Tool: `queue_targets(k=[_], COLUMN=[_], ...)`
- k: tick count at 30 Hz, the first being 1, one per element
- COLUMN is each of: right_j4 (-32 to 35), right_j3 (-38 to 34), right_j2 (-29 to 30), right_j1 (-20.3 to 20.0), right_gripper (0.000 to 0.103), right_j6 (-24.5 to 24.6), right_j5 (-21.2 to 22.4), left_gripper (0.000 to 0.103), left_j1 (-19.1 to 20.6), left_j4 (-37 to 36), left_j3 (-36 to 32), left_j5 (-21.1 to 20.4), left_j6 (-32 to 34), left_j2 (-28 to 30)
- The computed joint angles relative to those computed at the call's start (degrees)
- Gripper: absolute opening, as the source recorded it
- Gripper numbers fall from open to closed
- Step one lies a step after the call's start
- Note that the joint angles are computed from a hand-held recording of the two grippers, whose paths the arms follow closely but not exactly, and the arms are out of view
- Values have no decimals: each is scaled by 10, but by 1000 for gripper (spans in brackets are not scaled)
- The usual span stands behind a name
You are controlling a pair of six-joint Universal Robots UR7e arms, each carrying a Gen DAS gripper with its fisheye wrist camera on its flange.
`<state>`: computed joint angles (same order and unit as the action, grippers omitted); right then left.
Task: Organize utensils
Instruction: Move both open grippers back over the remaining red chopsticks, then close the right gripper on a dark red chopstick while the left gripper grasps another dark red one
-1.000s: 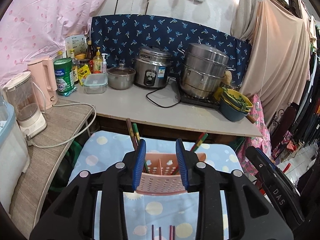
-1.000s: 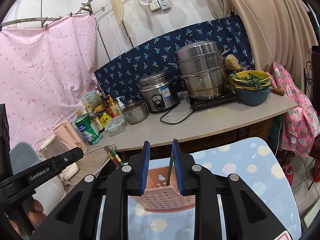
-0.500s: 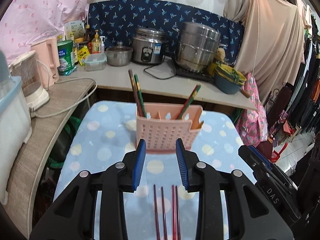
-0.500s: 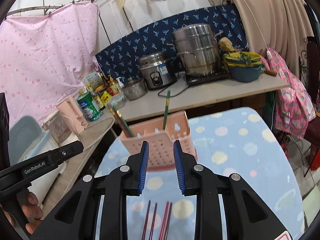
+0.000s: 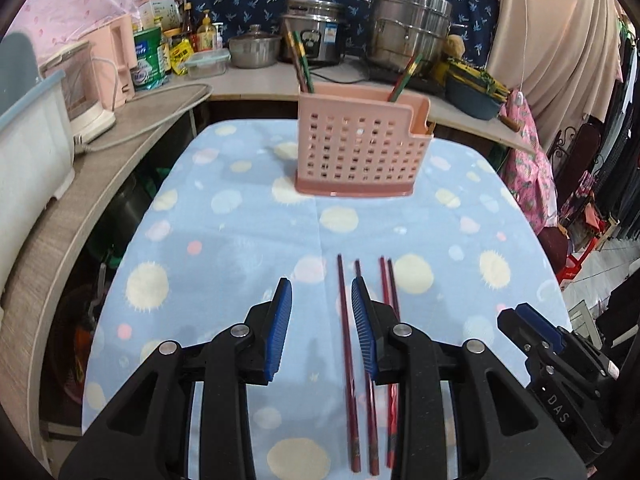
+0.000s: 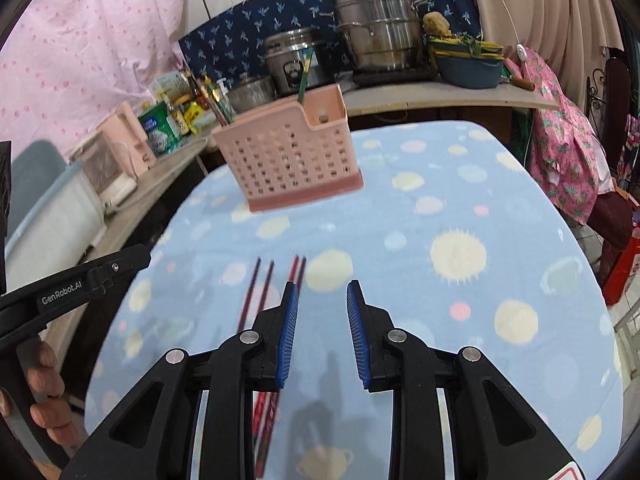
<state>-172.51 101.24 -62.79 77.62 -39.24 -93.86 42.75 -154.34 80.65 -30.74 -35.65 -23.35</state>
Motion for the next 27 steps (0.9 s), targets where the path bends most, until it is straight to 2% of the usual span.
queue_targets(k=[7, 17, 27], right_j4=[-18, -12, -7], right_j3=[70, 121, 130], right_j2=[-21, -29, -24], right_j1=[-16, -27, -27], right_gripper=[25, 25, 25], right_j6=[-44, -61, -63], right_j5=[-17, -33, -38], left_gripper=[30, 30, 30], left_j1=[-3, -3, -5], left_j4=[16, 48, 50], left_j3=[59, 108, 121], left_j5=[-7, -38, -47], left_j6=[-61, -131, -140], left_j2=[-9, -13, -11])
